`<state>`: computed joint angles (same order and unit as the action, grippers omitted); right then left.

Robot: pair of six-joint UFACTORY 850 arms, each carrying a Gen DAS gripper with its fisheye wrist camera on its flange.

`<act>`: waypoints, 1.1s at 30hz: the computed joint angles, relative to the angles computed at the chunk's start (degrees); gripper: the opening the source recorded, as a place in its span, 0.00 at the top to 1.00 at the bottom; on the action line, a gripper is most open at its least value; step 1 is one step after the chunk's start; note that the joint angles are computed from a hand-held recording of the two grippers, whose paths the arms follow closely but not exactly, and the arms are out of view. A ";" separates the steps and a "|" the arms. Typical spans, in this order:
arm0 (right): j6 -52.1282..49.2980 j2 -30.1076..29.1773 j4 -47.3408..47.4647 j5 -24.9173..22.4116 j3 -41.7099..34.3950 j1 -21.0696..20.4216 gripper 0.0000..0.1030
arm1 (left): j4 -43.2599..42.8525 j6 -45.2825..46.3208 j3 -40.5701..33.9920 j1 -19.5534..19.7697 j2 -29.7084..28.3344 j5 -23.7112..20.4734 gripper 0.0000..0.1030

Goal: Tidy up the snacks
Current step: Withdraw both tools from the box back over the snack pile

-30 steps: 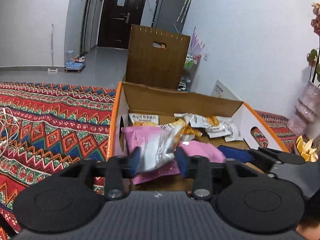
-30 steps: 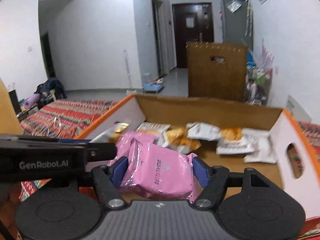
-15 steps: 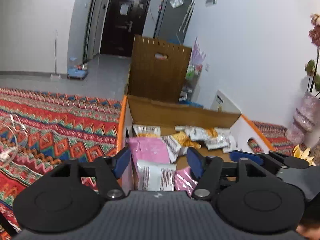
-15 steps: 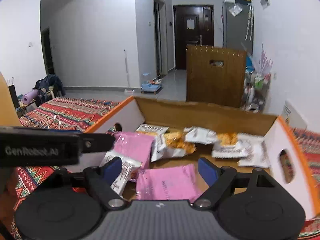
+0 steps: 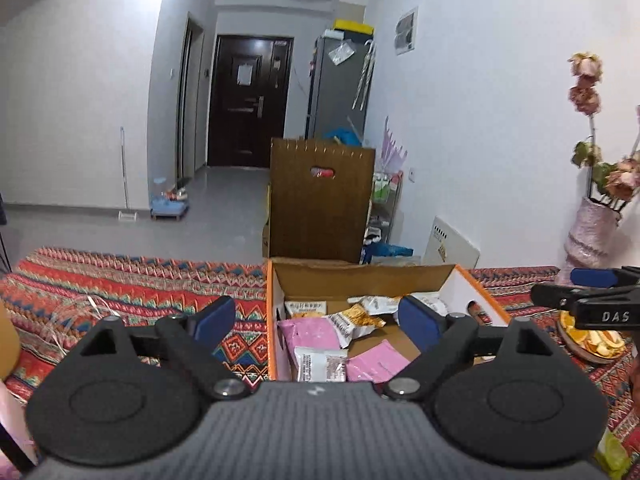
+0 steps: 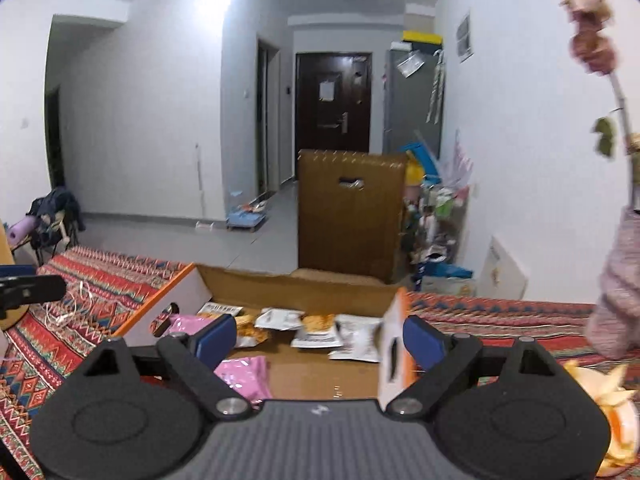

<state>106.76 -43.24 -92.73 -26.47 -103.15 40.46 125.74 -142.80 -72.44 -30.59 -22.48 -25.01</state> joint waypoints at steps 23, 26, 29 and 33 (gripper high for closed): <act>22.22 24.75 -17.12 -12.89 36.87 10.37 0.08 | -9.21 0.11 22.89 -17.02 17.47 -16.60 0.06; 25.76 26.96 -17.79 -15.07 41.92 12.69 0.08 | -9.69 -1.95 26.62 -20.24 19.02 -18.30 0.04; 31.02 28.57 -19.41 -17.31 46.72 15.21 0.08 | -11.96 -1.81 29.44 -22.79 19.90 -18.76 0.04; 37.32 29.68 -19.35 -16.81 51.74 17.96 0.08 | -15.47 -3.66 32.45 -25.98 20.18 -19.60 0.04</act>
